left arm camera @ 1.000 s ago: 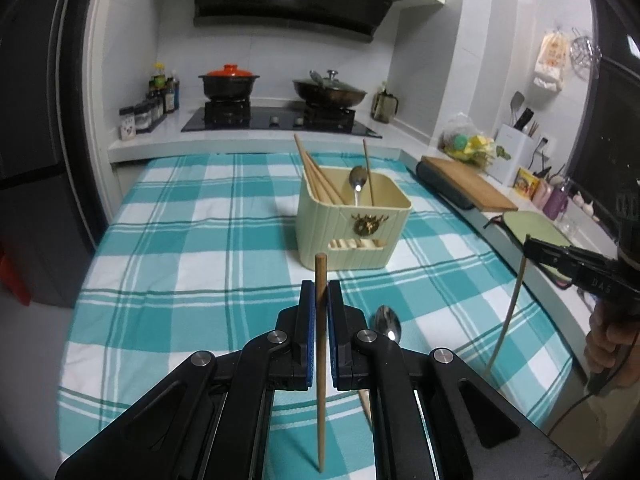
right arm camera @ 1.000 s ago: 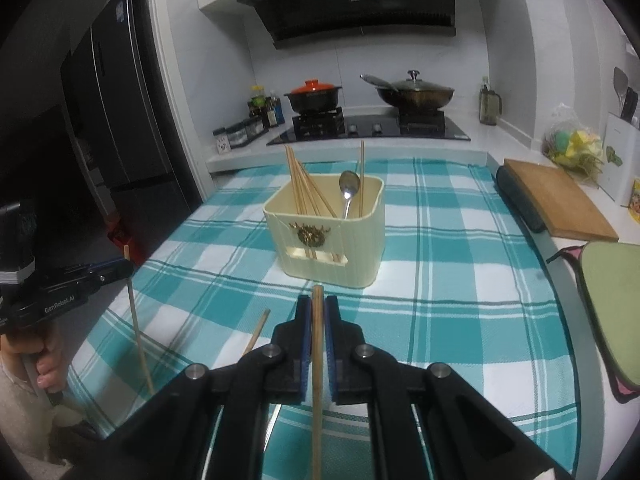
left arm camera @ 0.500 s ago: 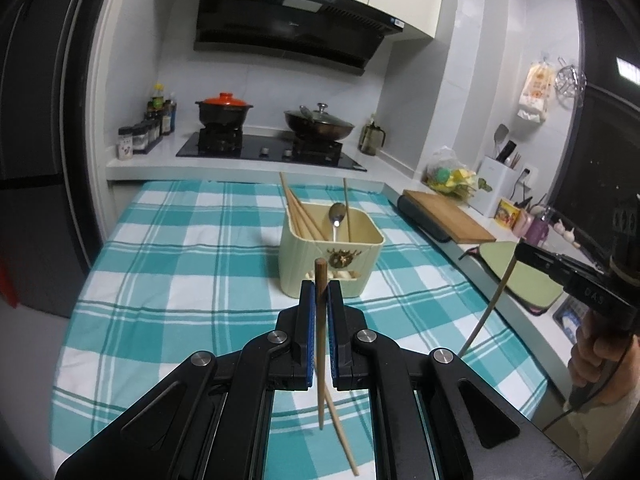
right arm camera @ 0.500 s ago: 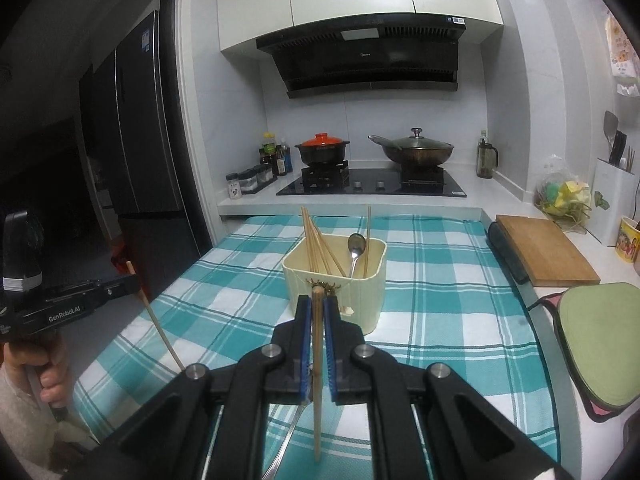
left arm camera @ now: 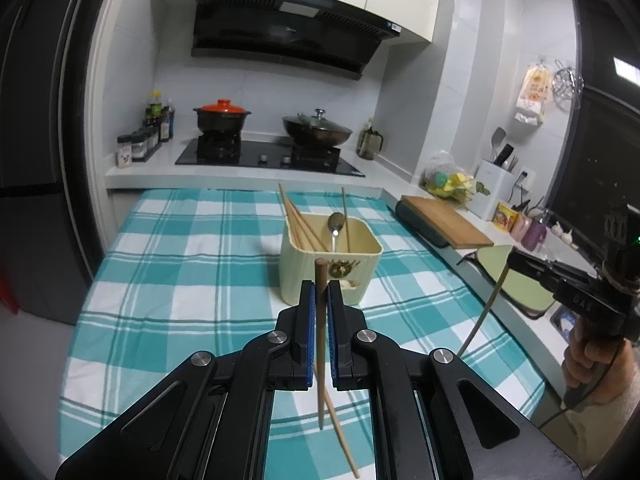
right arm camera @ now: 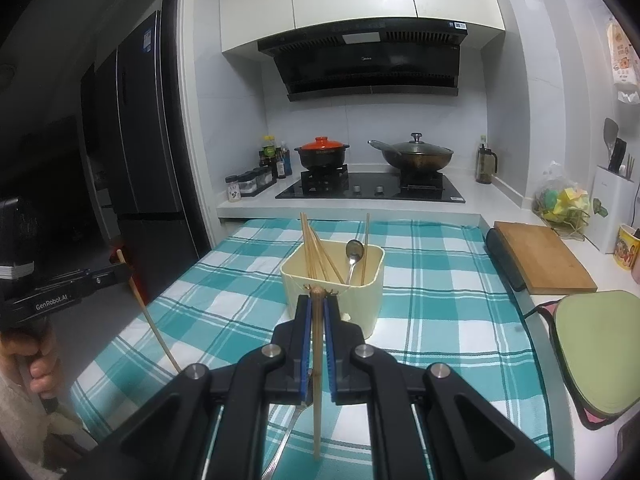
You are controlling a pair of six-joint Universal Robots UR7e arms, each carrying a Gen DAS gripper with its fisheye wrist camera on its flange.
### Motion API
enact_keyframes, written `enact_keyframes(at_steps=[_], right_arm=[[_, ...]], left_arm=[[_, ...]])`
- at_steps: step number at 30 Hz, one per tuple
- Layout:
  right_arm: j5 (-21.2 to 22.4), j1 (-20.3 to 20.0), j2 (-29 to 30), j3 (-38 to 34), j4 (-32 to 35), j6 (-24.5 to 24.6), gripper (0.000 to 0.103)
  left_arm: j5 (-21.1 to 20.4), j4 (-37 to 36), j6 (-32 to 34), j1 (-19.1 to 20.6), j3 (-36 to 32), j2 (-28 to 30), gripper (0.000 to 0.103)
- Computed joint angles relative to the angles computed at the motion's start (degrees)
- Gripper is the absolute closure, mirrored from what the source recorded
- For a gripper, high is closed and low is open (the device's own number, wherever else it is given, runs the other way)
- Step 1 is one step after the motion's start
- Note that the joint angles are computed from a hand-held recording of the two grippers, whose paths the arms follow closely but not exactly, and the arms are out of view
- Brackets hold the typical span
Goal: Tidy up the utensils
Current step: 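Lift and carry the chopstick in the left tool while the right tool carries its chopstick to the caddy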
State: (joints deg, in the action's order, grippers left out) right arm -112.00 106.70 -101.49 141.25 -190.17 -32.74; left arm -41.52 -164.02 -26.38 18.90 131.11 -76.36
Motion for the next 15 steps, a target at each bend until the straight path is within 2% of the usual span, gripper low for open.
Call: enact_keyframes(at_steps=[8,15], right_arm=[[-0.7,0.0,0.7,-1.6,0.8,-0.8,0.096],[-1.8,1.6,3.6,-7.1,2.1,-3.1,0.097]], left_arm=[[-1.4,0.3,2.2,1.6,-2.3,-0.4,0.099],[-1.5,-2.3,9.3,3.6,-8.8,1.4,0.099]])
